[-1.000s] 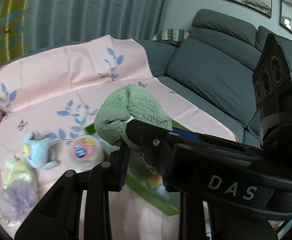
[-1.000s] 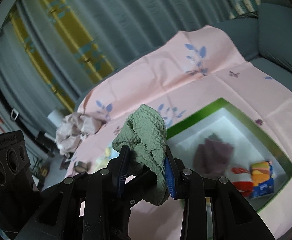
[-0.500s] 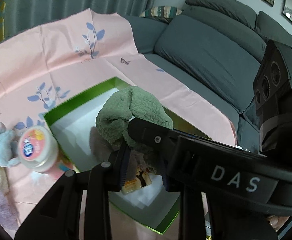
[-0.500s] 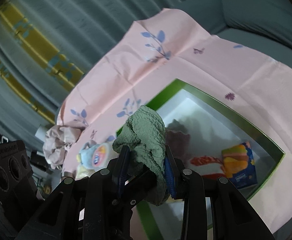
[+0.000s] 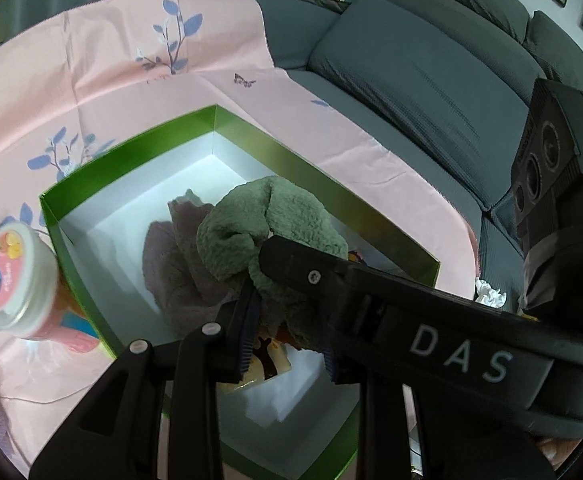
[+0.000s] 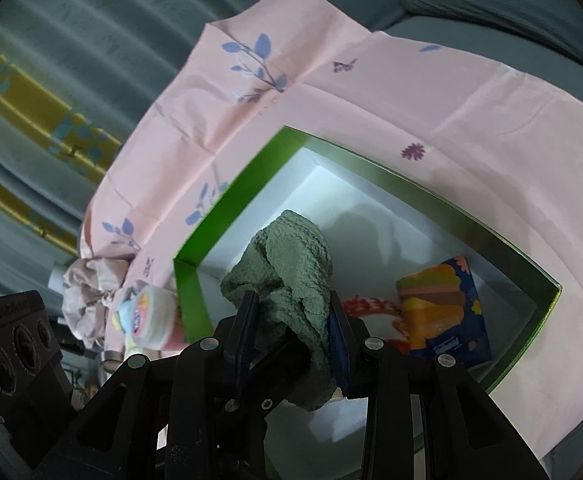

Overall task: Organize soft objects
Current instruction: 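Carry the green towel into the green box and release it, then move the right tool back to the purple mesh scrunchie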

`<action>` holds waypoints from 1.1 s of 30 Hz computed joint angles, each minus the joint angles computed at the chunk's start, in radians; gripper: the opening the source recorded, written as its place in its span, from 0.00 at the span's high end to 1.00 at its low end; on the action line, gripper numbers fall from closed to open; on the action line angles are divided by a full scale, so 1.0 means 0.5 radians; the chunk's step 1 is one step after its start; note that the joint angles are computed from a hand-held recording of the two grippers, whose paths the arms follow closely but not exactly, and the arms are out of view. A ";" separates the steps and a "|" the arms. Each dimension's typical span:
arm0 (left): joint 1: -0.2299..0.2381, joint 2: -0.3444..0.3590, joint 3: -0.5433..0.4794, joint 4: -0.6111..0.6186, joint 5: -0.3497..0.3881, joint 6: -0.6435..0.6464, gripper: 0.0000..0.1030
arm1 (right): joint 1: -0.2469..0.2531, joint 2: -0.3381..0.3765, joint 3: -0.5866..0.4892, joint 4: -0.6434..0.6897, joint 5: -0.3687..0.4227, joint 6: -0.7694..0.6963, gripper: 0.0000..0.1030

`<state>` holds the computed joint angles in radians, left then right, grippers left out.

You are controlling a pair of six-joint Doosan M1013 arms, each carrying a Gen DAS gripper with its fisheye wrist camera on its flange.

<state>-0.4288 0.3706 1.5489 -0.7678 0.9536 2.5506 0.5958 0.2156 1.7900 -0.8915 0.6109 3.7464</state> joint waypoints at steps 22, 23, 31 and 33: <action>-0.025 0.082 -0.078 0.123 0.047 -0.215 0.71 | 0.005 -0.004 -0.001 0.134 0.157 -0.005 0.65; -0.022 0.085 -0.082 0.118 0.058 -0.219 0.72 | 0.006 -0.006 0.000 0.131 0.167 0.000 0.65; 0.010 0.045 -0.065 0.029 0.101 -0.176 0.56 | 0.057 -0.041 0.024 -0.028 0.284 0.173 0.65; 0.025 0.019 -0.048 -0.005 0.094 -0.144 0.51 | 0.069 -0.044 0.017 -0.062 0.304 0.187 0.65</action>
<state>-0.4163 0.3803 1.5249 -0.7702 1.0008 2.4787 0.6304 0.1937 1.7985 -0.9226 0.7629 3.8397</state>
